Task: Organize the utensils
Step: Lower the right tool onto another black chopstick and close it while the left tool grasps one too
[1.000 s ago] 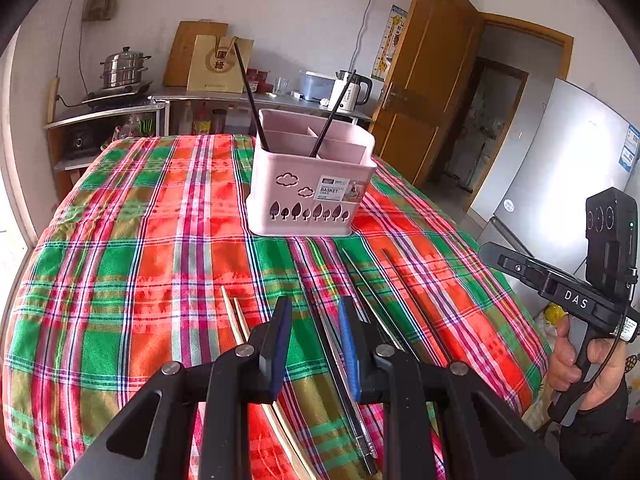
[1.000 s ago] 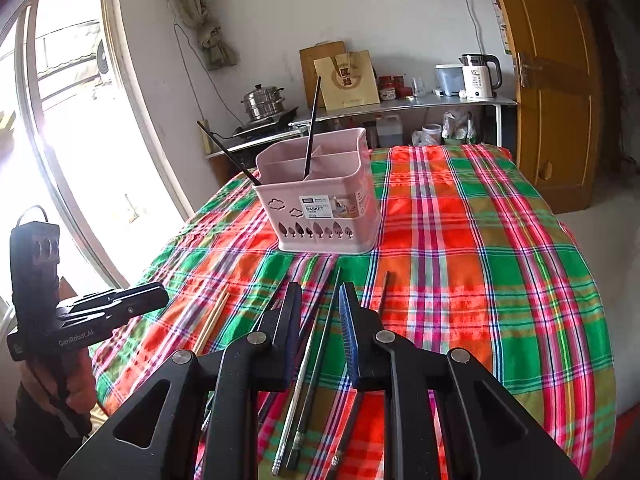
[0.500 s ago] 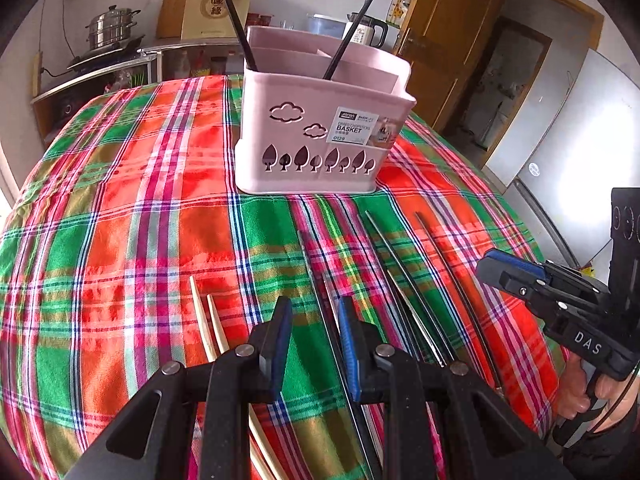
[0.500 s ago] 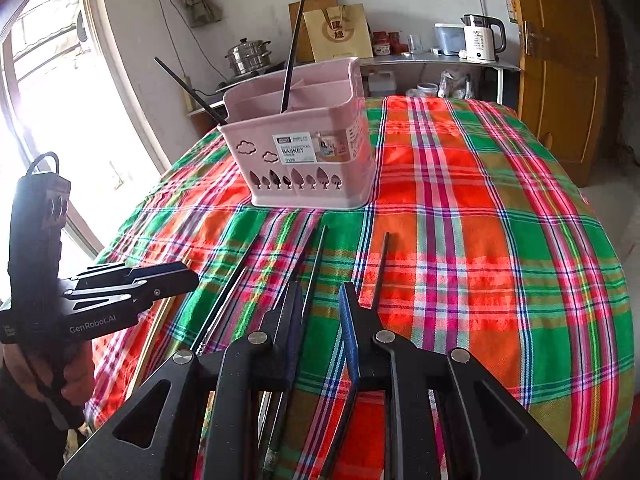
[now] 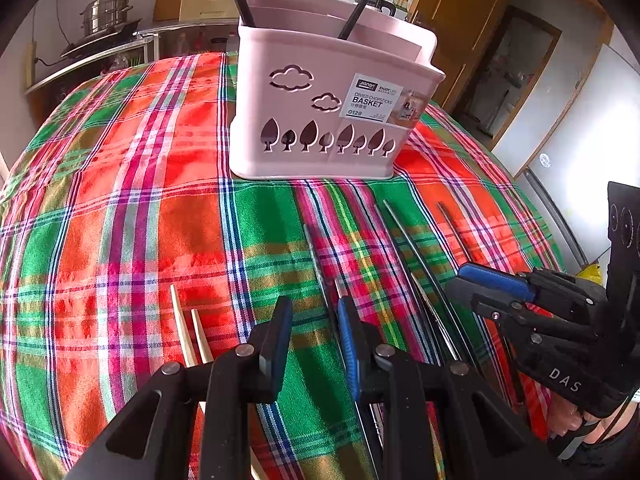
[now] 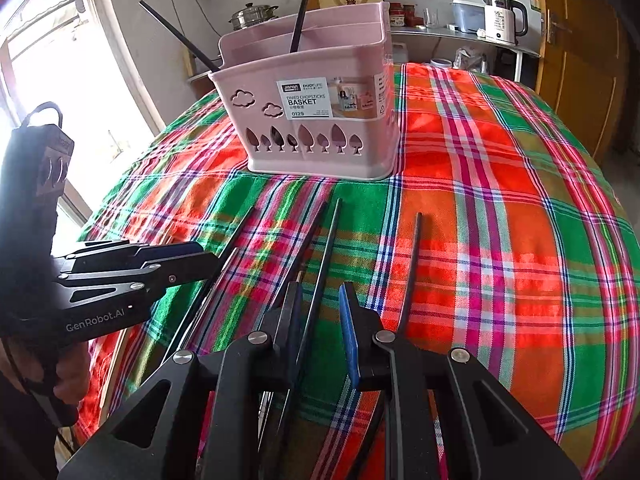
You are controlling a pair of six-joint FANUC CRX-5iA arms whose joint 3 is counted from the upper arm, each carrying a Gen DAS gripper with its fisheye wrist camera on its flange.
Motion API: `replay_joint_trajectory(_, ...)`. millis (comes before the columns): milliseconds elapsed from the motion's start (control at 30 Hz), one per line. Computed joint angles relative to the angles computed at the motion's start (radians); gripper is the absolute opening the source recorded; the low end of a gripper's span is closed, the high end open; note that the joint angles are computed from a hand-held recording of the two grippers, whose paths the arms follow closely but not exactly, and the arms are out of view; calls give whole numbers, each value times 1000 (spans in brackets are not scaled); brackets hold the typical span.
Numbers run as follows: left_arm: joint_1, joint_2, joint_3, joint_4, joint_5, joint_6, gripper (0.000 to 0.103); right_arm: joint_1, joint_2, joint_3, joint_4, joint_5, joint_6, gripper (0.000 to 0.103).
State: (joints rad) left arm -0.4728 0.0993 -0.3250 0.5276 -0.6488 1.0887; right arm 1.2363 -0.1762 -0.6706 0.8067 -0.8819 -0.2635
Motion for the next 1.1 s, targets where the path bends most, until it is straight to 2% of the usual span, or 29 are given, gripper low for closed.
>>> replay_joint_trajectory(300, -25, 11, 43, -107, 3, 64, 23, -10, 30, 28, -43, -14, 46, 20)
replay_joint_trajectory(633, -25, 7, 75, -203, -28, 140, 23, -10, 30, 37, -63, -35, 58, 19)
replay_joint_trajectory(833, -56, 24, 130, -319, -54, 214, 23, -29, 59, 81, -105, -52, 110, 19)
replay_joint_trajectory(900, -55, 23, 127, -317, -48, 213, 22, -33, 70, 93, -114, -61, 127, 19)
replay_joint_trajectory(967, -53, 22, 126, -321, -43, 220, 13, -40, 79, 105, -122, -66, 136, 19)
replay_joint_trajectory(1100, -30, 25, 113, -257, -47, 177, 10, -53, 94, 127, -140, -75, 167, 19)
